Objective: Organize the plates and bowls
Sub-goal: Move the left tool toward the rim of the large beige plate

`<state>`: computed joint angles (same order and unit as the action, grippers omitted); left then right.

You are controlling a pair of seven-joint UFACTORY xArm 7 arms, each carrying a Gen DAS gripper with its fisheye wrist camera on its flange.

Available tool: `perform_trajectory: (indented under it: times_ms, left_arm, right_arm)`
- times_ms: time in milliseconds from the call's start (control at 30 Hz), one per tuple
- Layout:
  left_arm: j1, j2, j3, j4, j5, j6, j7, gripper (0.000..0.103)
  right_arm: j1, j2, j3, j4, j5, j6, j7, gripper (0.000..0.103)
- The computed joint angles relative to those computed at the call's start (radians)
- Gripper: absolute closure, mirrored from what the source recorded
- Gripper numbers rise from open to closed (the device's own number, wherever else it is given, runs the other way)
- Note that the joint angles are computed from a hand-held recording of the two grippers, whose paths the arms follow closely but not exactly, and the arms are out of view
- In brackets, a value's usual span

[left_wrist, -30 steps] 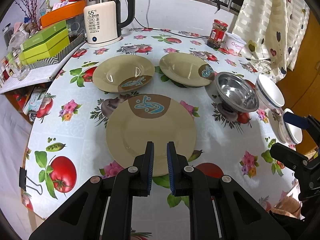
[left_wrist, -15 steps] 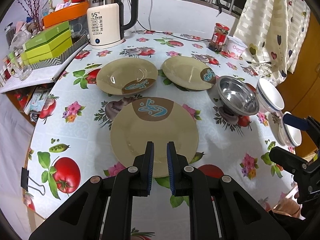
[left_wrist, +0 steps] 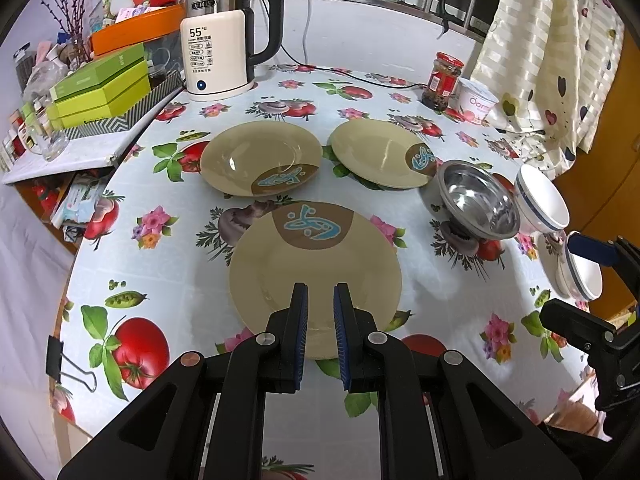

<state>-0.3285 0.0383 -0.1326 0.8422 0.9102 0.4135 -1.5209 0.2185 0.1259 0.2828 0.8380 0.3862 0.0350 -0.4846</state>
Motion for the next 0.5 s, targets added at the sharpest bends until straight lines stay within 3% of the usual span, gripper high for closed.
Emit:
perform_trajectory:
  times_ms: [267,500]
  left_arm:
    - [0.003,0.000,0.002,0.003,-0.010,0.001,0.010,0.090]
    - [0.010,0.004,0.006,0.011,-0.032,-0.005,0.036,0.090]
  right_arm:
    - [-0.005,0.000,0.001,0.012,0.009,0.020,-0.011,0.000]
    - [0.023,0.002,-0.039,0.027,-0.042,0.029,0.046,0.000]
